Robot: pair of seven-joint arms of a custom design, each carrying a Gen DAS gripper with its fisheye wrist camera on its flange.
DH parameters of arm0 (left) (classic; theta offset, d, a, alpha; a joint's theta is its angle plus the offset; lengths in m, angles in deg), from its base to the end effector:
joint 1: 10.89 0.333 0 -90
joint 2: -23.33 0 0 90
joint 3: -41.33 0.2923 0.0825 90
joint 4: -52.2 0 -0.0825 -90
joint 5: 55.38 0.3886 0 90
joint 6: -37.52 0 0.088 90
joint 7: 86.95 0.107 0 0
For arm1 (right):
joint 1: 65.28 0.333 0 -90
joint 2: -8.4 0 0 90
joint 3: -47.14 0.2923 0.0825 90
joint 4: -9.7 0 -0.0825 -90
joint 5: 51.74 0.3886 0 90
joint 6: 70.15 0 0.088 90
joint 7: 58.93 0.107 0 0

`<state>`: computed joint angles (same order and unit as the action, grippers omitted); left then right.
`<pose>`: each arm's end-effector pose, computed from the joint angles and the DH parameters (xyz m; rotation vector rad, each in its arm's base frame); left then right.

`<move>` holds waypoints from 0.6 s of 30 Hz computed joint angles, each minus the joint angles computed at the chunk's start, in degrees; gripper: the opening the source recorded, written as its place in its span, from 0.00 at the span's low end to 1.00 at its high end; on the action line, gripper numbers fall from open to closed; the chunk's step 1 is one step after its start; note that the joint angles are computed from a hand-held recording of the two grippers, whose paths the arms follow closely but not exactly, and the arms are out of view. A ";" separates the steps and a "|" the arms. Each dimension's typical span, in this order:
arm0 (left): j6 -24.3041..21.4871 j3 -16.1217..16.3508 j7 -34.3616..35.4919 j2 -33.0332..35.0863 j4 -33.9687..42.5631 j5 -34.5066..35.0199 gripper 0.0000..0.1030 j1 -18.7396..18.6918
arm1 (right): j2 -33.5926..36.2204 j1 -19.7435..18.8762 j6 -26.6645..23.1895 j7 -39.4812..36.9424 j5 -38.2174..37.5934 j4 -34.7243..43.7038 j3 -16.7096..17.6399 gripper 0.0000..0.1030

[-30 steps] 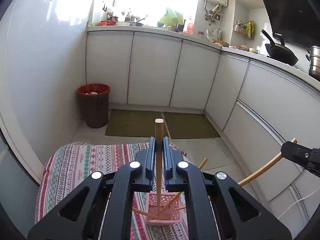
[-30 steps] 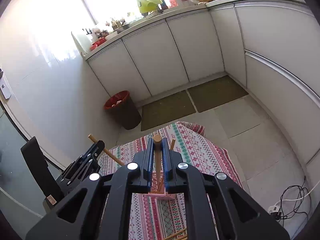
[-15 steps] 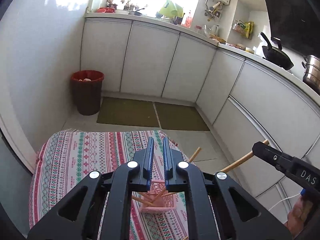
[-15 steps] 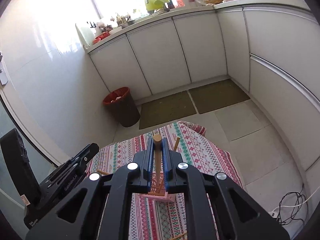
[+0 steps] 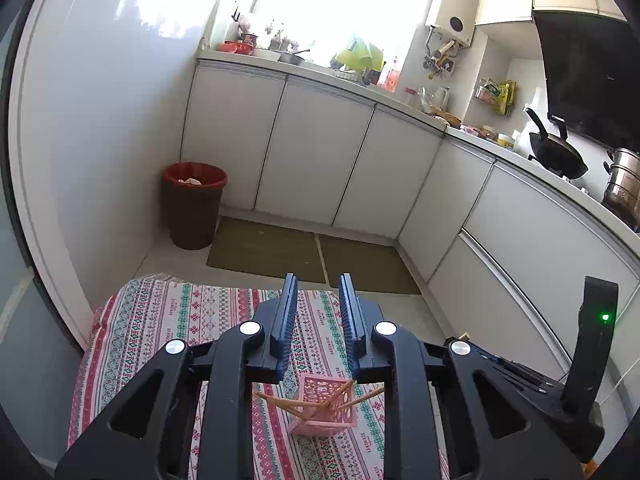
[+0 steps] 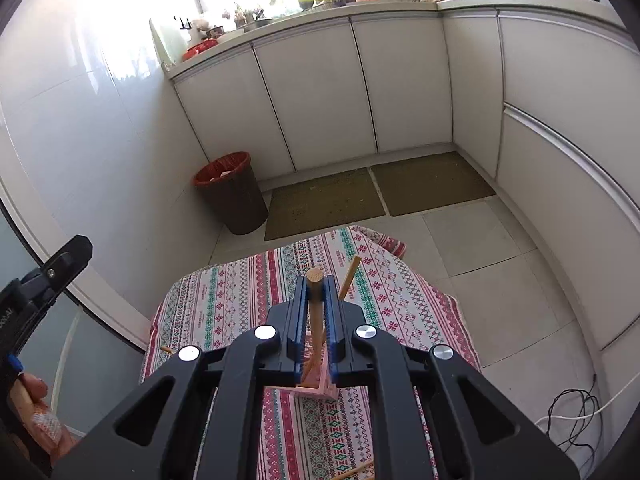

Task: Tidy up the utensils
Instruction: 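Lower both held sticks into the pink holder and open both tools, then move both tools to the stick pile and grasp a bamboo stick with each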

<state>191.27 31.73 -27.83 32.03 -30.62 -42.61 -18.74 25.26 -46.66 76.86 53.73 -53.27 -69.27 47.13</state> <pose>0.6224 -0.1917 0.7103 -1.7210 1.5398 -1.2228 0.6606 0.2229 0.6329 -1.5764 1.6659 -0.4796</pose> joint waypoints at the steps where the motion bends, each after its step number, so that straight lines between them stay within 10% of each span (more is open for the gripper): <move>1: -0.32 0.03 -0.08 0.00 -0.06 -0.06 0.22 0.03 | 0.60 0.07 0.30 -0.02 0.00 0.19 0.05 0.08; 6: -1.12 -0.10 0.64 -1.05 -1.61 -0.78 0.28 0.24 | 2.30 0.23 -1.64 -0.37 1.11 1.02 0.19 0.15; 18: -2.57 -1.60 5.07 -8.58 -12.26 -2.75 0.81 -1.37 | -14.68 -0.34 7.22 15.63 -12.98 -22.94 -0.96 0.78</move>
<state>188.70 30.13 -22.76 23.45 -42.88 -45.36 -20.12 10.58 -47.00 84.08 69.35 -66.25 -92.20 46.18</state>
